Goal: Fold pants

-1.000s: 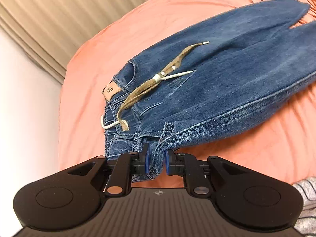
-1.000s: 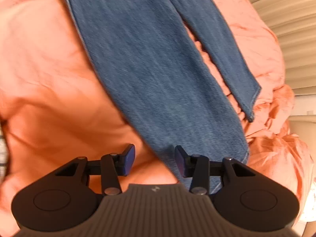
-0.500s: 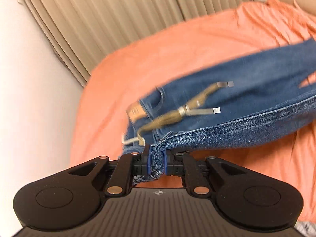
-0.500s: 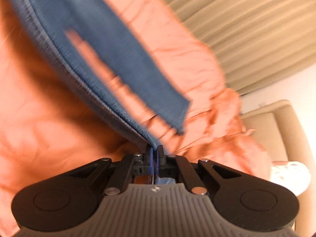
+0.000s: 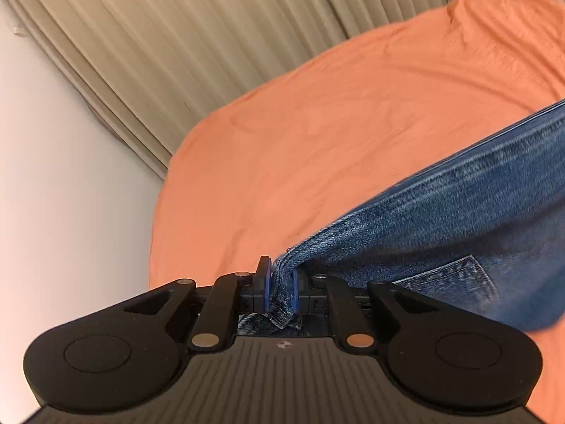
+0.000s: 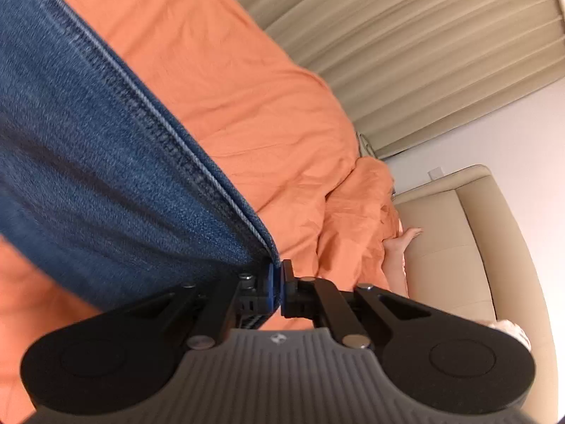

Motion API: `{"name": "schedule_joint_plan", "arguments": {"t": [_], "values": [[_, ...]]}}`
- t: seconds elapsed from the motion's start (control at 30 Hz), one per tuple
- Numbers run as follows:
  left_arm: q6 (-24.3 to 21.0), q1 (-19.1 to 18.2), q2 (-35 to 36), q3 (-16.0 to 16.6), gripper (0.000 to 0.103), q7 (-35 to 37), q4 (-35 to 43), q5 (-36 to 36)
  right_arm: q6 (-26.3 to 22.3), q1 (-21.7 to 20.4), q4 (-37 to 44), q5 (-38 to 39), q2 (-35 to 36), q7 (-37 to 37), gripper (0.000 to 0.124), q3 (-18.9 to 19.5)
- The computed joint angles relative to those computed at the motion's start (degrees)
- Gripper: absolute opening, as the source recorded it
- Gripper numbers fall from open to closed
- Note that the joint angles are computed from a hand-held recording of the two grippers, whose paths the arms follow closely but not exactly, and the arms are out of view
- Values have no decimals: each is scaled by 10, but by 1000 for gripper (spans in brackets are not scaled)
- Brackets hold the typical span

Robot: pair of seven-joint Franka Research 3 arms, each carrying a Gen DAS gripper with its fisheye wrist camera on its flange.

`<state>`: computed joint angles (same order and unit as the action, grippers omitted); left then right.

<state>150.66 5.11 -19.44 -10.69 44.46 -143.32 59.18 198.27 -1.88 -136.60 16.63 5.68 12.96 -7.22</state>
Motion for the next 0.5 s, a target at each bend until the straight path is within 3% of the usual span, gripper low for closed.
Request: {"name": "schedule_joint_plan", "arguments": {"t": [0.13,0.27,0.33,0.5], "values": [[7,7,121,20,13,20,80,-7,-21,152,118,169,114,-110,0,-99],[11,-3,216,46,13,31,130,-23,-59,258,217,208,243,-83,0,-200],[14,-12,254,58,13,19,148,-12,-85,290,257,207,303,-57,0,-237],[32,-29,280,85,13,-14,147,24,-106,293,319,177,394,-4,0,-255]]}}
